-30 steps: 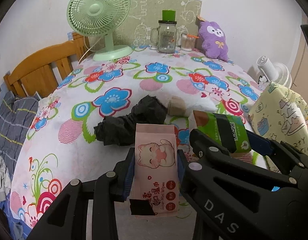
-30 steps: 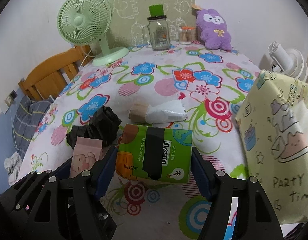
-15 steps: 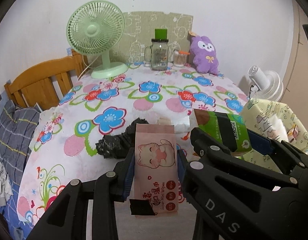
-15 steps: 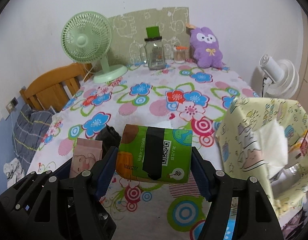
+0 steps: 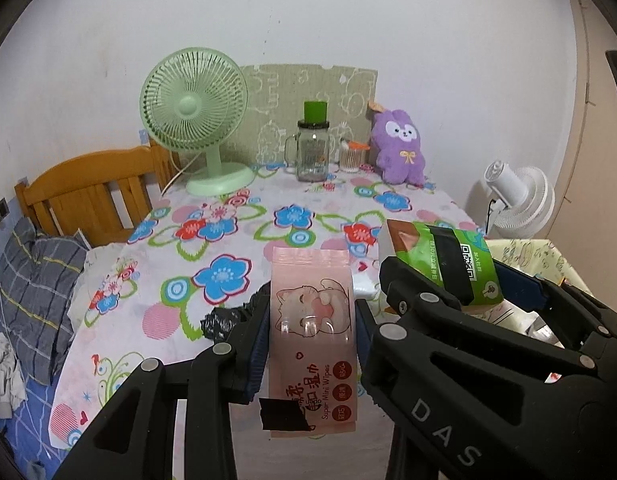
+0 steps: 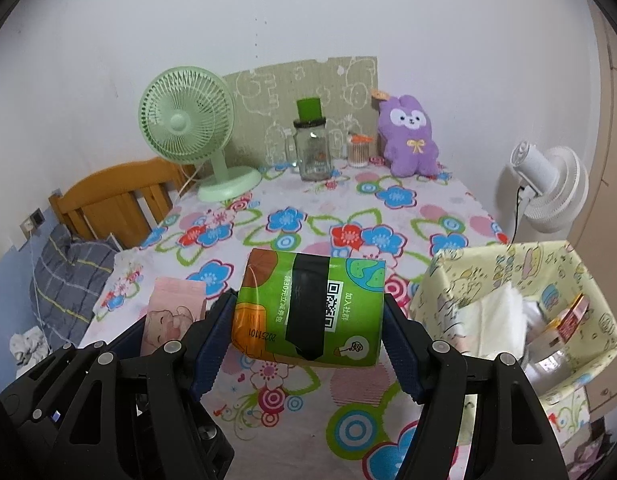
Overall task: Organize soft objects
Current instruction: 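Carry the pink pack with left tool while right tool carries the green pack over the box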
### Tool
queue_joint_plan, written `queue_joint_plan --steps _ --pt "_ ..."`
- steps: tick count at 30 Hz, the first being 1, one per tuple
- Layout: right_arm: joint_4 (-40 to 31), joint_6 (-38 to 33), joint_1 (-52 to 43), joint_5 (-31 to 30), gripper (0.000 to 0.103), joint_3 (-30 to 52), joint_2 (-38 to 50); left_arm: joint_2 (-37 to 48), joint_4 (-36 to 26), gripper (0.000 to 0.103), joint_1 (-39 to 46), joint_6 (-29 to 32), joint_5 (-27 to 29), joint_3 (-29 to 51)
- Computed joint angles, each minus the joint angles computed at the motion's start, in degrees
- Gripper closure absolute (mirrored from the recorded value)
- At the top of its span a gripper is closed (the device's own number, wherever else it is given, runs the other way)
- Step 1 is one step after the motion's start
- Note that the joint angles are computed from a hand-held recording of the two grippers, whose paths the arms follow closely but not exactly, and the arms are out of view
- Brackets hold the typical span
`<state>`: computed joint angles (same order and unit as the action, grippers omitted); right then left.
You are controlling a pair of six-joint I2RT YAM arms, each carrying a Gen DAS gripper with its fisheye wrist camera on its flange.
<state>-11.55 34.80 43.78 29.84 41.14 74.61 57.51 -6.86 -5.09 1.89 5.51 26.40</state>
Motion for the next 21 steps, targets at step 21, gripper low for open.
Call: queue_joint_plan --steps 21 --pt "-4.17 -3.16 -2.77 1.4 0.03 0.73 -8.0 -2.69 -1.94 0.063 -7.4 -2.97 -4.18 3.71"
